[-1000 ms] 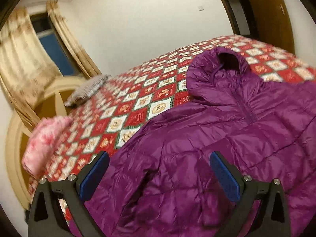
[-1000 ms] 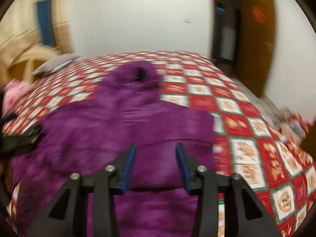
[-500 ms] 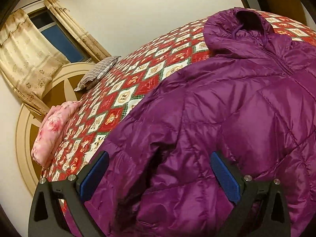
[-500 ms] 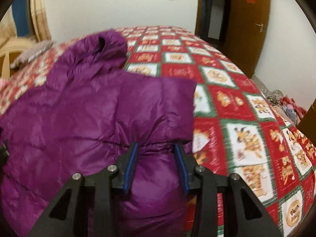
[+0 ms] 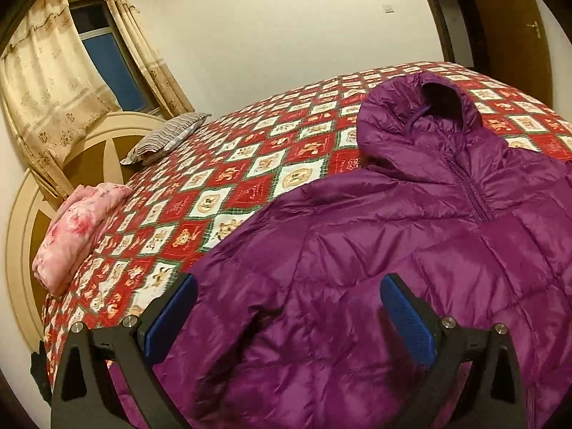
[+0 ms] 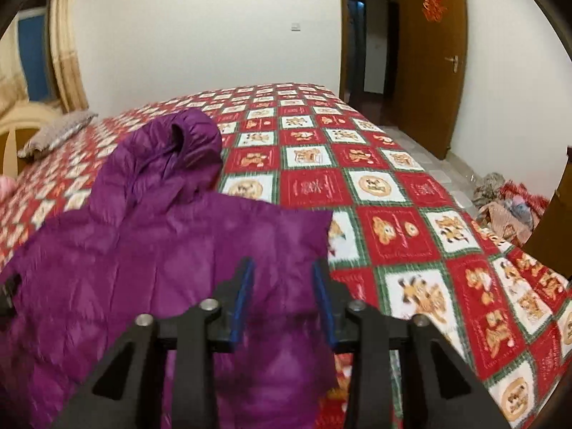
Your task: Fold large clothes
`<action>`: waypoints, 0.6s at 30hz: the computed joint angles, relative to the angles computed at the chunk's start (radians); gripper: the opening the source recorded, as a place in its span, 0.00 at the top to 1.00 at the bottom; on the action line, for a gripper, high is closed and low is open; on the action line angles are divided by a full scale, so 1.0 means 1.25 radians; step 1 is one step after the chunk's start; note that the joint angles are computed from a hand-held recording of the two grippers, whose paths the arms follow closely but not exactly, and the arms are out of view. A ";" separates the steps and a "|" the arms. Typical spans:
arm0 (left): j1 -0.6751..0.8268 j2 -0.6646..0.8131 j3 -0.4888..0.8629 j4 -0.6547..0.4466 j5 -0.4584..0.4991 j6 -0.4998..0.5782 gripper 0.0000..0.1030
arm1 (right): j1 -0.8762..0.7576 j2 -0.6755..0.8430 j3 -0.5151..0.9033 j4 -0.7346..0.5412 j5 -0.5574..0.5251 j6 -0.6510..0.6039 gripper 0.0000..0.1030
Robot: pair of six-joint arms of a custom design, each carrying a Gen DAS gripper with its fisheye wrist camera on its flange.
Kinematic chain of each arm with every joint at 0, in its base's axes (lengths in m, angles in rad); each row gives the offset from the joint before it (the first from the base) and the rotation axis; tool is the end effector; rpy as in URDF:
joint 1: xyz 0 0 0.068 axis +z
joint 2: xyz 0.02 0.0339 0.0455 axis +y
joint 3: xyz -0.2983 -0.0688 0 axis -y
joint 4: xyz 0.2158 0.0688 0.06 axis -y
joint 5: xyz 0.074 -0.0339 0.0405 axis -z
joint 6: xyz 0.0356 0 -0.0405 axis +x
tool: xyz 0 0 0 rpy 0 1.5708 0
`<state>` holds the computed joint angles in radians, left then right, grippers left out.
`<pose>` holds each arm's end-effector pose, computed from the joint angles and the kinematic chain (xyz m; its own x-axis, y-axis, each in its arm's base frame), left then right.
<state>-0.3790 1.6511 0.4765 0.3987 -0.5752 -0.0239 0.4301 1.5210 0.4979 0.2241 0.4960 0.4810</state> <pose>0.2457 -0.0770 0.1622 -0.6493 0.2370 -0.7227 -0.0658 0.9291 0.3638 0.2272 0.0856 0.1830 -0.6076 0.1690 -0.7761 0.2437 0.9696 0.0203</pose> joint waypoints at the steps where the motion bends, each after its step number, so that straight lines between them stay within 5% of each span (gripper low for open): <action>1: 0.001 0.030 0.013 0.004 -0.008 -0.005 0.01 | -0.010 0.029 0.016 0.009 -0.005 -0.006 0.72; 5: 0.023 0.141 0.051 0.008 -0.007 -0.022 0.01 | -0.057 0.135 0.042 0.045 -0.056 -0.002 0.73; 11: 0.027 0.152 0.031 0.044 0.004 -0.018 0.01 | -0.069 0.202 0.020 0.100 -0.076 -0.004 0.74; 18: 0.031 -0.083 -0.027 -0.061 0.054 -0.028 0.01 | 0.019 0.028 -0.019 -0.017 -0.035 0.035 0.74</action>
